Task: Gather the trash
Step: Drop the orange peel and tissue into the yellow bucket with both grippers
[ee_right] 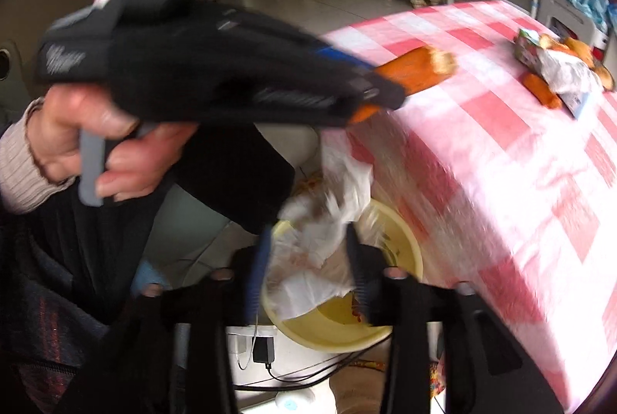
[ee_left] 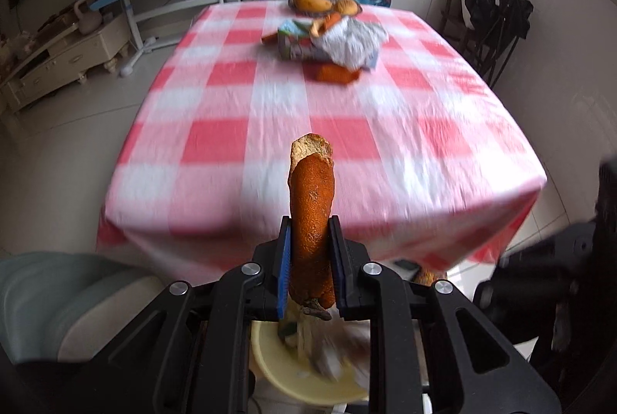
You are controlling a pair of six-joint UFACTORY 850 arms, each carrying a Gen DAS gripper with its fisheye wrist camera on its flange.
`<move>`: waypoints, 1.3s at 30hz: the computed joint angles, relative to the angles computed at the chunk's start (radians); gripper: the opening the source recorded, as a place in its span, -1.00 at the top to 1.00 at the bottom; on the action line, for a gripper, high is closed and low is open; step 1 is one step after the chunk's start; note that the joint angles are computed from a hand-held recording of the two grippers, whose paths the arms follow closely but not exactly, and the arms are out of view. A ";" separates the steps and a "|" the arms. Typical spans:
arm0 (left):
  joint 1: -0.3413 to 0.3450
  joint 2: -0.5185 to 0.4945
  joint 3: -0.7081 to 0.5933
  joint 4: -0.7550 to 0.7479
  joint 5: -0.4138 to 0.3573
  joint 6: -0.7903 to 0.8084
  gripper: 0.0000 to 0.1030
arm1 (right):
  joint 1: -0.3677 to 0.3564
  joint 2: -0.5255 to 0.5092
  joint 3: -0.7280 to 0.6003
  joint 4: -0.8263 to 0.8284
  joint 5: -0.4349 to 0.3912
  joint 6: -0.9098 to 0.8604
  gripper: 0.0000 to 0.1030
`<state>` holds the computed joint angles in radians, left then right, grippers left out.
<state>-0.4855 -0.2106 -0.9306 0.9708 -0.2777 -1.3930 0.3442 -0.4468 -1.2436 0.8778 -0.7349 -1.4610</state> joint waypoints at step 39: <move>0.003 0.127 0.152 0.392 -0.045 -0.629 -0.46 | 0.022 0.104 0.151 0.228 0.289 -0.101 -0.36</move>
